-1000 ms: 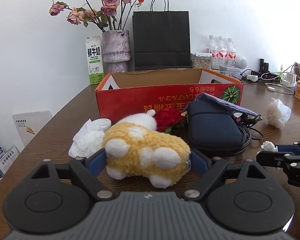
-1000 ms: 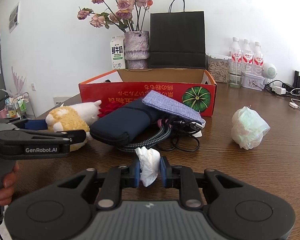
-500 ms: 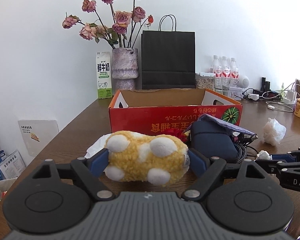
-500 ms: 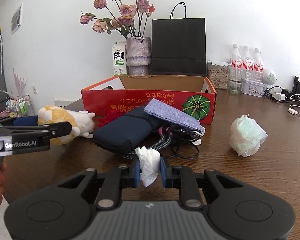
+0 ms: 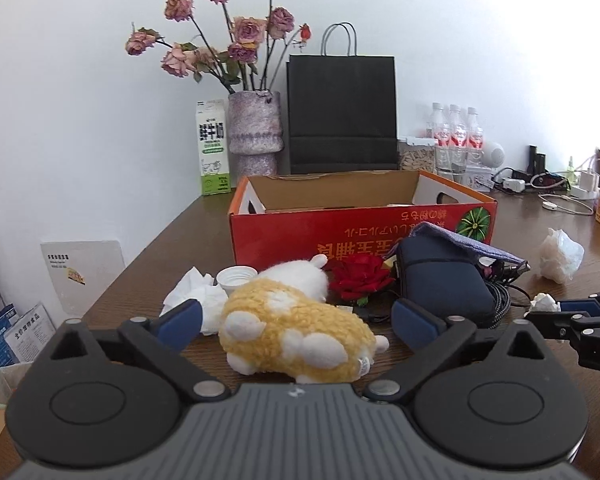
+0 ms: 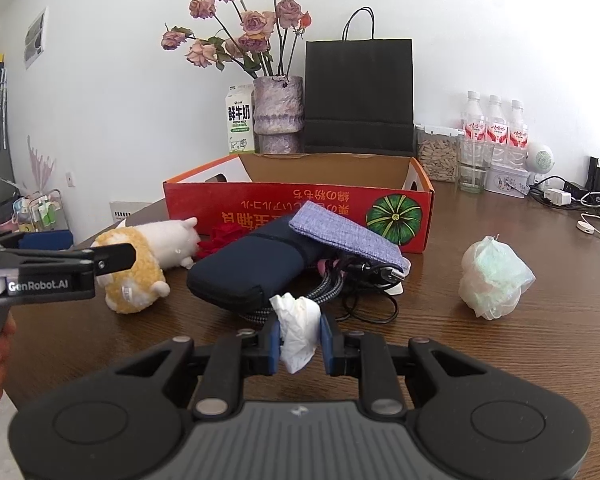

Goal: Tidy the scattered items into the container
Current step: 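Hold the tissue in the right tool while the left tool grasps the yellow plush toy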

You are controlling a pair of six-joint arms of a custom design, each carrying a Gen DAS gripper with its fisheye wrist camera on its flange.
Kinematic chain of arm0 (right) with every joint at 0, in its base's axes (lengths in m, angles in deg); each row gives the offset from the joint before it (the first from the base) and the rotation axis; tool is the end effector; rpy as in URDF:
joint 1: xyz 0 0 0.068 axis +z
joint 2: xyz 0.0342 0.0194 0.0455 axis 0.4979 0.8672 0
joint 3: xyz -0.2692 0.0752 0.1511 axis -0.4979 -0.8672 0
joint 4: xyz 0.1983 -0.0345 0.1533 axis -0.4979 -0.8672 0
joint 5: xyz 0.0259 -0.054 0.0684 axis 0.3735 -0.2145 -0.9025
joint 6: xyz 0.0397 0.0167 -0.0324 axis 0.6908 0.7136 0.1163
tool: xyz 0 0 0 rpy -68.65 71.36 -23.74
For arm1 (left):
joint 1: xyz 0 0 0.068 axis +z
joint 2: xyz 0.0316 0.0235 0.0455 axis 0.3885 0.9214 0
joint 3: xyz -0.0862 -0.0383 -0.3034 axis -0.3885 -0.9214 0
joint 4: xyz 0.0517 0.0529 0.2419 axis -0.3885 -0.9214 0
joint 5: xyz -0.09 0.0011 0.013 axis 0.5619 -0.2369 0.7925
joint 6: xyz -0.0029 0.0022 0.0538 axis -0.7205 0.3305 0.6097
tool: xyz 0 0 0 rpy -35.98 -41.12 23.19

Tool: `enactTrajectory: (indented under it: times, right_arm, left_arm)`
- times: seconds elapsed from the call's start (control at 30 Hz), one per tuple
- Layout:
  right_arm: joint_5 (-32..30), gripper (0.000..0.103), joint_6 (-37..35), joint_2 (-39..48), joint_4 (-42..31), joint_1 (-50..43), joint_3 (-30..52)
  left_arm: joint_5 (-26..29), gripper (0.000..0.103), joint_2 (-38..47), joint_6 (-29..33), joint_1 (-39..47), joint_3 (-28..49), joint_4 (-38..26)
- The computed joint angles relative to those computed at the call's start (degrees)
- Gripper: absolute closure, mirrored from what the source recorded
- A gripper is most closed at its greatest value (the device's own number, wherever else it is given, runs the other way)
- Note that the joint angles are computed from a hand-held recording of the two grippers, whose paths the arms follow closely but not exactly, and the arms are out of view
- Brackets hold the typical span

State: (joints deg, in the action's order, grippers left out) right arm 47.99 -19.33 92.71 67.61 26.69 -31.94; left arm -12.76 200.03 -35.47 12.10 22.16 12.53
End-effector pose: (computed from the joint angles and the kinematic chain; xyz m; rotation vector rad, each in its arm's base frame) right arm 0.2930 -0.0005 0.0788 -0.4286 2.0296 0.3242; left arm 0.2634 -0.0411 0.0915 -0.0217 1.9589 0.0903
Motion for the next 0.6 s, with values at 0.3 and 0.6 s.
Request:
enactTrajectory:
  times: [0.3, 0.6]
  right_arm:
    - [1.0, 0.083, 0.04, -0.04, -0.44, 0.68, 0.17]
    - [1.28, 0.083, -0.27, -0.06, -1.49, 1.1, 0.75]
  left_arm:
    - [11.78, 0.0, -2.2, 1.2, 7.45, 12.9, -23.75]
    - [11.68, 0.015, -2.28, -4.43, 7.67, 9.97, -19.16]
